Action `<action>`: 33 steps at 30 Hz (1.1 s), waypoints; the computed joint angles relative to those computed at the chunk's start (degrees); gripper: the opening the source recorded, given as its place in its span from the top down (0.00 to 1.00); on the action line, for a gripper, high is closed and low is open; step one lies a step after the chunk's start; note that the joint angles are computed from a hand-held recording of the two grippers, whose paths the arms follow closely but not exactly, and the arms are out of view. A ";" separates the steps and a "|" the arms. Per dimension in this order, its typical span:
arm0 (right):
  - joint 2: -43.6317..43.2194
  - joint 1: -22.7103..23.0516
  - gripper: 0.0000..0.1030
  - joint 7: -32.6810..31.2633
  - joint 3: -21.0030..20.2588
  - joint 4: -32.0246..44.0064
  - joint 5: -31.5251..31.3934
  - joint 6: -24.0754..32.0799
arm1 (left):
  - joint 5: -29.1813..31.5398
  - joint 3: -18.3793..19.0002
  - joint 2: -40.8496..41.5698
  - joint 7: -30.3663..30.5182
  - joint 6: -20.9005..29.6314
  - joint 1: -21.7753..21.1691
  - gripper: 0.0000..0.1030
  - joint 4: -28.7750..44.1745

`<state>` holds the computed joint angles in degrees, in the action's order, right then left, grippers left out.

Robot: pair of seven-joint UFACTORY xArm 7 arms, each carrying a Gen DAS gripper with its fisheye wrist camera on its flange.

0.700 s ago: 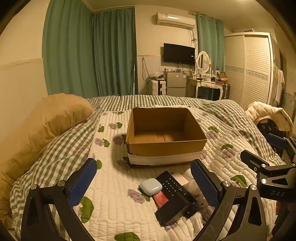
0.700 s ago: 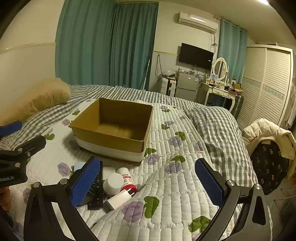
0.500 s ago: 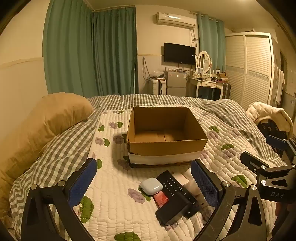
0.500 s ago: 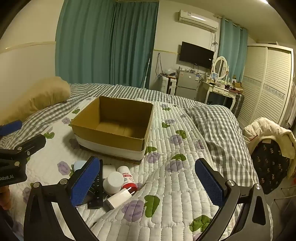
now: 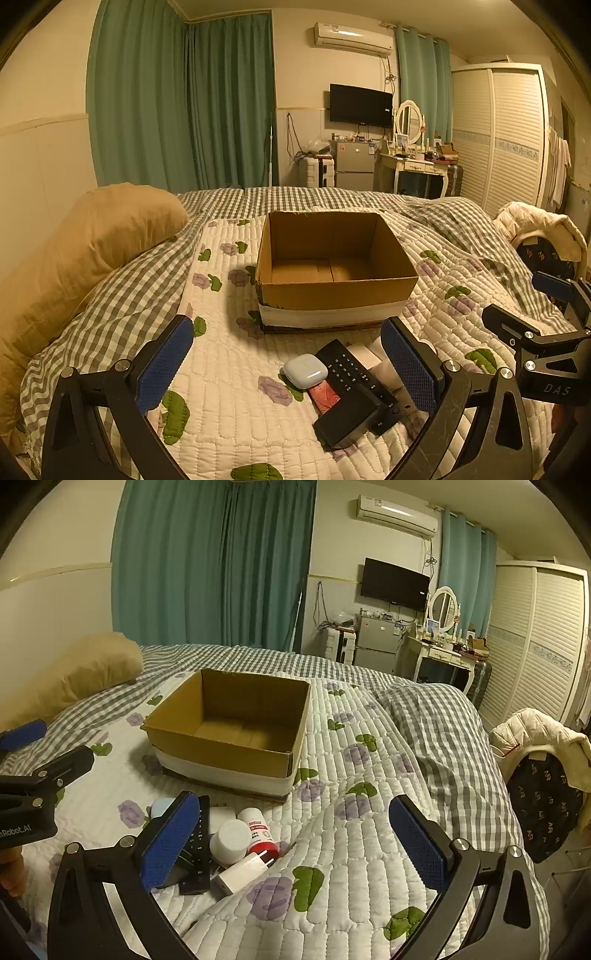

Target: Organize rigid objects

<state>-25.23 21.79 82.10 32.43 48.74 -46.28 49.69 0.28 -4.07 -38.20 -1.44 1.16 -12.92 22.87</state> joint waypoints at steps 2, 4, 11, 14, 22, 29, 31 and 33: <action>0.07 0.07 0.00 -0.16 -0.01 0.18 0.11 0.18 | 0.02 0.12 0.11 0.02 -0.06 -0.06 0.00 0.04; 0.15 0.08 0.00 -0.08 0.02 0.26 0.05 0.25 | 0.09 -0.12 0.03 -0.09 0.12 0.09 0.00 0.09; 0.34 0.28 0.00 0.15 -0.06 0.18 -0.01 0.10 | 0.19 -0.08 0.02 -0.11 0.03 0.13 0.00 -0.02; 0.53 0.37 0.00 0.18 -0.10 0.15 -0.06 -0.02 | 0.24 -0.06 0.04 -0.07 0.04 0.14 0.00 0.00; 0.43 0.53 0.00 0.14 -0.27 -0.01 -0.02 -0.17 | 0.18 0.98 -0.03 0.75 -0.21 -0.47 0.00 -0.71; 0.34 0.62 0.00 0.05 -0.44 -0.26 0.15 -0.49 | 0.05 0.65 0.01 0.73 -0.16 -0.18 0.00 -0.73; 0.39 0.62 0.00 0.03 -0.44 -0.29 0.24 -0.53 | 0.01 0.67 -0.03 0.75 -0.07 -0.23 0.00 -0.75; 0.25 0.67 0.00 0.03 -0.54 -0.54 0.39 -0.79 | 0.03 0.53 -0.10 0.70 -0.15 -0.14 0.00 -0.90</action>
